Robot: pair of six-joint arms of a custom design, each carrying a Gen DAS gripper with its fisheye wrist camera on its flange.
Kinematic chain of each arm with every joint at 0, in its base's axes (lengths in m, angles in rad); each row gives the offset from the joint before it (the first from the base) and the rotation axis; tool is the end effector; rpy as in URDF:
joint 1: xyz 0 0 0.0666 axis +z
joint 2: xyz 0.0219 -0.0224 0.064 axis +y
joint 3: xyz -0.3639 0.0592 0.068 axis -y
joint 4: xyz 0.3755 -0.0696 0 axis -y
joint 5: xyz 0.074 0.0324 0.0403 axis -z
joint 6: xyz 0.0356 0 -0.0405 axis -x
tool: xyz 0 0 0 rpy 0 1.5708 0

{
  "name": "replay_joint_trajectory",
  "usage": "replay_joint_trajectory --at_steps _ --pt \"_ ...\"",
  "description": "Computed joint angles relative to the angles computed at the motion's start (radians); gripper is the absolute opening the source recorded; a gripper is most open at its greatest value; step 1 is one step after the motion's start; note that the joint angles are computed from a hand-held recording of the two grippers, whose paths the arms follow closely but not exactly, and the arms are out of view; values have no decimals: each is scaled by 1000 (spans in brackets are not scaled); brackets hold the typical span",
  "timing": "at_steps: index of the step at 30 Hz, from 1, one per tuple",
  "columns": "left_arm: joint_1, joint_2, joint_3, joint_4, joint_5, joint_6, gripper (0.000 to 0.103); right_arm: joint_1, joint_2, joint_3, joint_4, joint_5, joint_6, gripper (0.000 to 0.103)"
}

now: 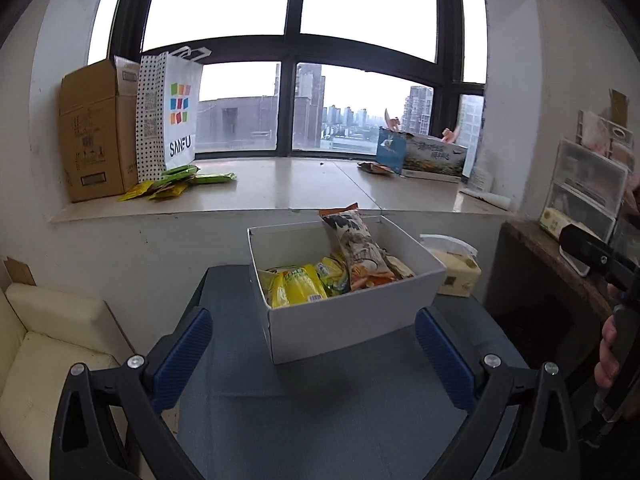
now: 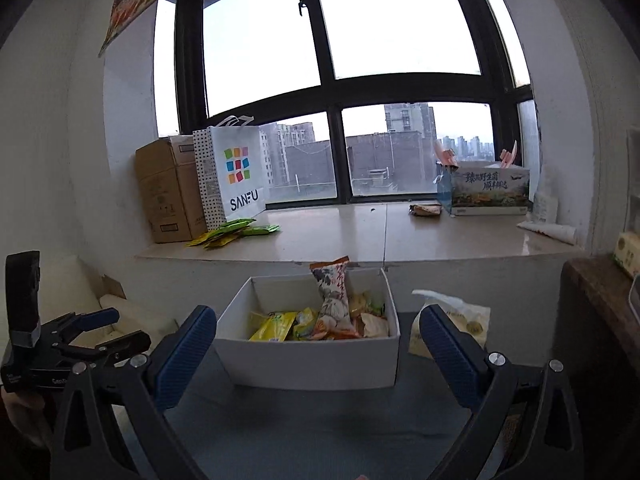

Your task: Organize snacks

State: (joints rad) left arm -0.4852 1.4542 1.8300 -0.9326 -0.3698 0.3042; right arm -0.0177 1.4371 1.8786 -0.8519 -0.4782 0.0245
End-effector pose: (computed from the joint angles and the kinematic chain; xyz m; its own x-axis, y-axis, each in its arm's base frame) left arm 0.4369 -0.2162 0.5809 -0.4950 -0.0548 -0.8672 0.0159 0.9973 -0.0721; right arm 0.4772 0.0075 0.6184 -0.3888 -0.0149 -0.9212 -0.4158 0.8951 0.1611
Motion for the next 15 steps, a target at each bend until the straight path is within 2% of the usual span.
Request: replay_joint_trajectory --at_steps 2,8,12,15 --pt "-21 -29 -36 -9 6 -3 103 -14 -40 -52 -11 -17 4 103" --pt "-72 -100 -111 -20 62 17 103 -34 -163 -198 -13 22 -3 103" --pt "-101 -132 -143 -23 60 44 103 -47 -205 -245 -41 16 -7 103" --pt "-112 -145 -155 -19 81 55 103 -45 -235 -282 -35 44 5 103"
